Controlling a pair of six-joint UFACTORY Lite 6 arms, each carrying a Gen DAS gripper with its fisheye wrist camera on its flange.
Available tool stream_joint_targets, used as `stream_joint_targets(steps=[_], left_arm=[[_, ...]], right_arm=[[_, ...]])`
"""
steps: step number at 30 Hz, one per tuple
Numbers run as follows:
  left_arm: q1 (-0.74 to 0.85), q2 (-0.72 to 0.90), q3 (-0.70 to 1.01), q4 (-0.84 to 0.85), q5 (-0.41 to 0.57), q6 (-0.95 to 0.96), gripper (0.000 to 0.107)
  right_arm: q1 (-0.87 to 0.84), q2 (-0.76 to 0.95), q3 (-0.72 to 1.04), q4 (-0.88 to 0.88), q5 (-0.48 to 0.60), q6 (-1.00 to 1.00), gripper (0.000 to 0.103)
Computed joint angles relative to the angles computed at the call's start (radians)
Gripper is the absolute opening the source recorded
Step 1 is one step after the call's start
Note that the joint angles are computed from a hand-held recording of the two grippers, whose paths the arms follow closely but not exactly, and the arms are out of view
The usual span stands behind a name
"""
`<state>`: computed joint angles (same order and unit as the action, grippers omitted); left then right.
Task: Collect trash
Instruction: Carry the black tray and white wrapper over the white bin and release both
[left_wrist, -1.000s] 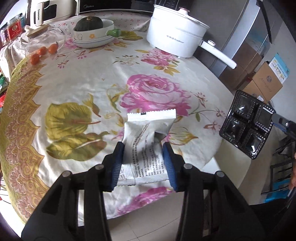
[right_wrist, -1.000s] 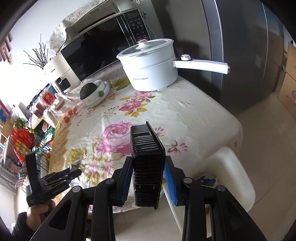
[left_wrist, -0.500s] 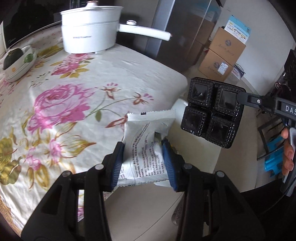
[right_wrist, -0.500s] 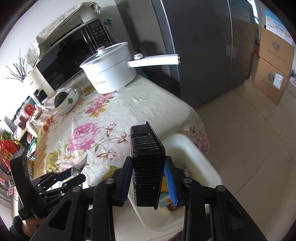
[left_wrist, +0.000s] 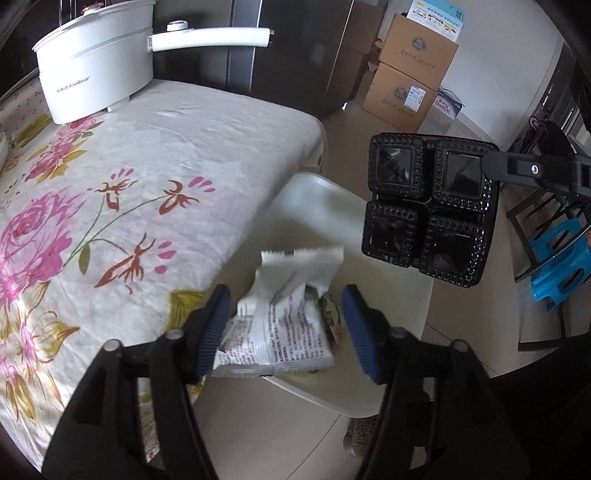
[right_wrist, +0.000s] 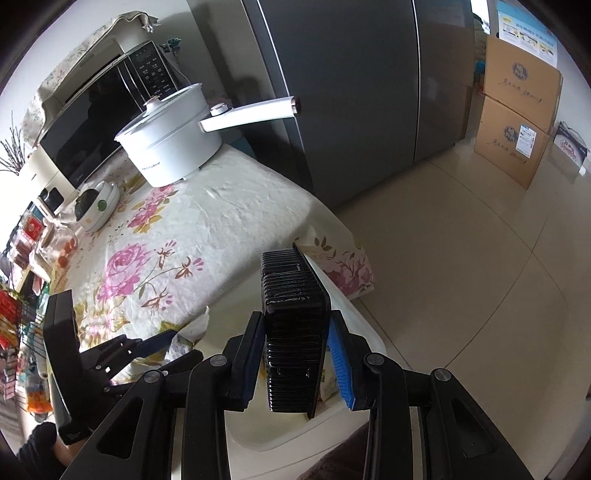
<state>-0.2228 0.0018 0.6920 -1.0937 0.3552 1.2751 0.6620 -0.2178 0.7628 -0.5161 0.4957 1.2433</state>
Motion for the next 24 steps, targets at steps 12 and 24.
stream_joint_targets(steps=[12,24], left_arm=[[0.078,-0.007,0.017,0.063,0.048,-0.062,0.084],[0.172,-0.205,-0.079,0.286,0.054,-0.217,0.101]], right_arm=[[-0.02,-0.014,-0.028,0.044,0.001,-0.042,0.038],[0.05,0.067,0.052,0.03,-0.014,0.018,0.086]])
